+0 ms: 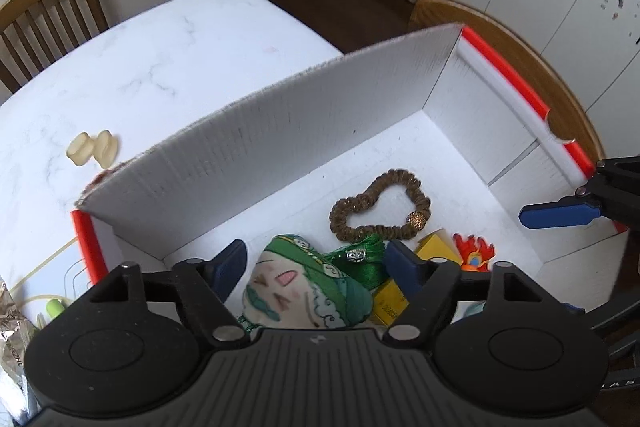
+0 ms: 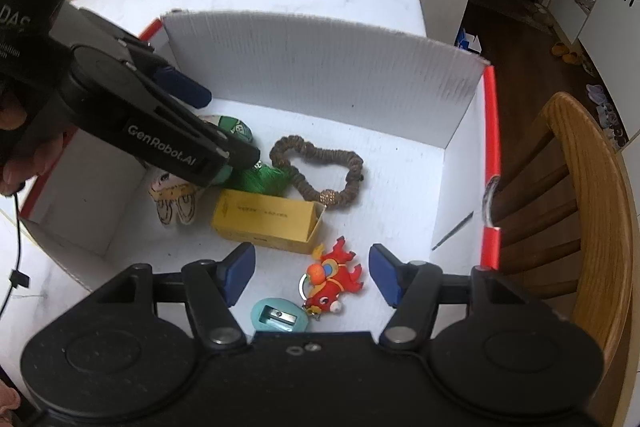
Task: Organize objects
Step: 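Open the left gripper to drop the plush while the right drops the keychain, then withdraw both tools from the shoebox back toward the pile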
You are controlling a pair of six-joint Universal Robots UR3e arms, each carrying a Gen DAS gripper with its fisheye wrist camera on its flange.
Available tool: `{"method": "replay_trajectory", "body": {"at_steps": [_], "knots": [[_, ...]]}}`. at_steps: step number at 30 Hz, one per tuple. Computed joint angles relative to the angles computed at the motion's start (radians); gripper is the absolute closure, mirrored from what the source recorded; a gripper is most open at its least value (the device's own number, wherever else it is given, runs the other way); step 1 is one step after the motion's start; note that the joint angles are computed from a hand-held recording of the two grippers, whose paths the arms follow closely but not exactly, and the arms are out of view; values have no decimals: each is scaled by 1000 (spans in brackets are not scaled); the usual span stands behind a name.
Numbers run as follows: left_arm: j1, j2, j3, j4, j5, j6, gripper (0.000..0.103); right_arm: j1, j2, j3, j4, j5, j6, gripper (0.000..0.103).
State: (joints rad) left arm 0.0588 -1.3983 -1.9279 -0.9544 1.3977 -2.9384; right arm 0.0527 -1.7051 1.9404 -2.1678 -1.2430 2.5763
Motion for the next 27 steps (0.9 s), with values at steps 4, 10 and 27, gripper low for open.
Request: {"method": "replay_trajectory", "body": {"at_steps": [4, 10, 27], "knots": [[32, 67, -12, -34, -41, 8, 24, -31, -47, 13, 21, 36, -12, 32], [99, 200, -45, -100, -114, 44, 19, -75, -123, 29, 67, 80, -6, 25], [690, 724, 17, -884, -498, 556, 3, -182, -374, 80, 211, 249, 27, 8]]}}
